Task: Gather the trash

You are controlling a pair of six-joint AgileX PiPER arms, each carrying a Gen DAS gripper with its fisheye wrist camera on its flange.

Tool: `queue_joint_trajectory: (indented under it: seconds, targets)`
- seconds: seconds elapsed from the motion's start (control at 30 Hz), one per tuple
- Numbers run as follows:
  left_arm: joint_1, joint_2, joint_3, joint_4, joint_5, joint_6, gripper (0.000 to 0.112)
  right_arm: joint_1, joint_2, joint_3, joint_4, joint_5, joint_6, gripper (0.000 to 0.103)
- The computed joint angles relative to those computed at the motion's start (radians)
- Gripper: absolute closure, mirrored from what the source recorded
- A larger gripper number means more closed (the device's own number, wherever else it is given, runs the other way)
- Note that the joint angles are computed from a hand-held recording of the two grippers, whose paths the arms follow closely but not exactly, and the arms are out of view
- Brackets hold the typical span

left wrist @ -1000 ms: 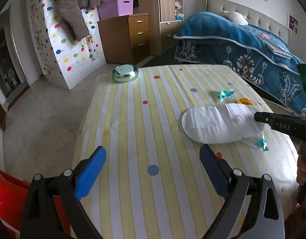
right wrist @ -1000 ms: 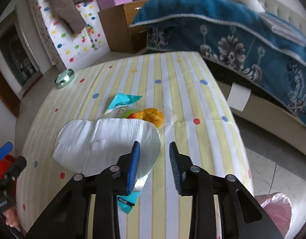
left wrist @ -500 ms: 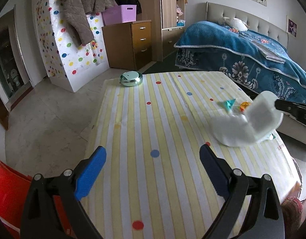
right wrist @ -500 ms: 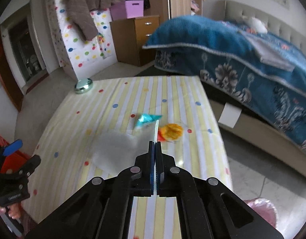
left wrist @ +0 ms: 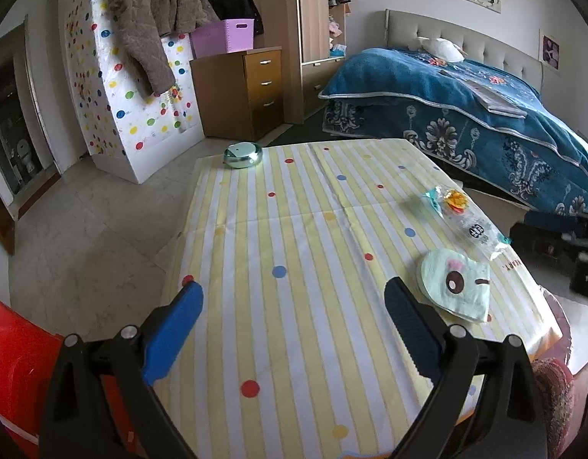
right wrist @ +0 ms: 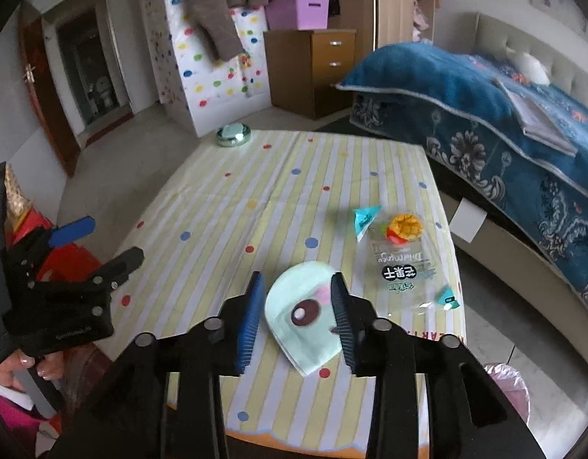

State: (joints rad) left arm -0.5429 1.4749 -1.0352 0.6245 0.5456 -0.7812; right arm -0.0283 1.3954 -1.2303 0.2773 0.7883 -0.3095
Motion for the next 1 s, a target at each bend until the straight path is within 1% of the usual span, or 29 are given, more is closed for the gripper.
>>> queue_joint_trajectory:
  seconds: [0.07, 0.2, 0.23, 0.27, 0.3, 0.37, 0.43, 0.47, 0.5, 0.53, 0.57, 0.6, 0.63, 0.7, 0.77, 0.83, 0.87, 0.93, 0.97, 1.0]
  targets:
    - [-0.018, 0.006, 0.001, -0.004, -0.011, -0.001, 0.019, -0.037, -0.005, 0.004, -0.005, -0.012, 0.0, 0.065]
    - [-0.07, 0.041, -0.006, -0.038, -0.071, 0.022, 0.016, -0.109, 0.009, 0.009, -0.009, -0.03, 0.016, 0.065]
    - [-0.086, 0.057, -0.011, -0.036, -0.085, 0.021, 0.016, -0.116, 0.018, 0.008, -0.013, -0.035, 0.026, 0.065]
    - [-0.108, 0.084, -0.024, -0.036, -0.099, 0.025, 0.016, -0.157, 0.036, 0.004, -0.005, -0.038, 0.028, 0.065]
    - [-0.125, 0.105, -0.036, -0.04, -0.106, 0.029, 0.016, -0.158, 0.041, -0.003, -0.001, -0.034, 0.033, 0.065]
    - [-0.156, 0.164, -0.069, -0.074, -0.13, 0.067, 0.016, -0.189, 0.031, 0.021, 0.023, -0.036, 0.014, 0.065]
    - [-0.179, 0.22, -0.113, -0.102, -0.123, 0.098, 0.016, -0.252, 0.042, 0.034, 0.073, -0.038, -0.047, 0.065]
    - [-0.194, 0.259, -0.147, -0.11, -0.112, 0.115, 0.016, -0.284, 0.067, 0.016, 0.096, -0.03, -0.073, 0.065]
    - [-0.206, 0.284, -0.171, -0.103, -0.099, 0.116, 0.016, -0.304, 0.072, 0.026, 0.116, -0.041, -0.097, 0.065]
    - [-0.217, 0.31, -0.197, -0.098, -0.085, 0.121, 0.016, -0.337, 0.042, 0.075, 0.142, -0.025, -0.146, 0.064]
    - [-0.222, 0.335, -0.221, -0.101, -0.073, 0.136, 0.016, -0.363, 0.053, 0.084, 0.171, -0.048, -0.175, 0.063]
    - [-0.225, 0.365, -0.253, -0.109, -0.054, 0.156, 0.016, -0.39, 0.023, 0.123, 0.197, -0.04, -0.215, 0.062]
    - [-0.227, 0.384, -0.274, -0.113, -0.039, 0.166, 0.016, -0.411, 0.034, 0.128, 0.215, -0.041, -0.24, 0.061]
    - [-0.216, 0.42, -0.316, -0.149, -0.019, 0.22, 0.016, -0.431, 0.053, 0.131, 0.233, -0.045, -0.262, 0.059]
    - [-0.208, 0.444, -0.343, -0.185, -0.006, 0.27, 0.016, -0.425, 0.041, 0.153, 0.233, -0.055, -0.254, 0.054]
    - [-0.189, 0.47, -0.375, -0.252, 0.008, 0.345, 0.016, -0.437, 0.069, 0.139, 0.248, -0.052, -0.267, 0.052]
    - [-0.174, 0.474, -0.379, -0.305, -0.002, 0.386, 0.016, -0.437, 0.07, 0.141, 0.248, -0.053, -0.266, 0.05]
    - [-0.149, 0.476, -0.381, -0.397, -0.015, 0.46, 0.023, -0.438, 0.098, 0.125, 0.26, -0.054, -0.274, 0.05]
    - [-0.15, 0.471, -0.372, -0.391, -0.026, 0.464, 0.026, -0.44, 0.113, 0.117, 0.268, -0.053, -0.284, 0.05]
    - [-0.147, 0.464, -0.361, -0.405, -0.037, 0.489, 0.033, -0.439, 0.127, 0.111, 0.276, -0.054, -0.294, 0.049]
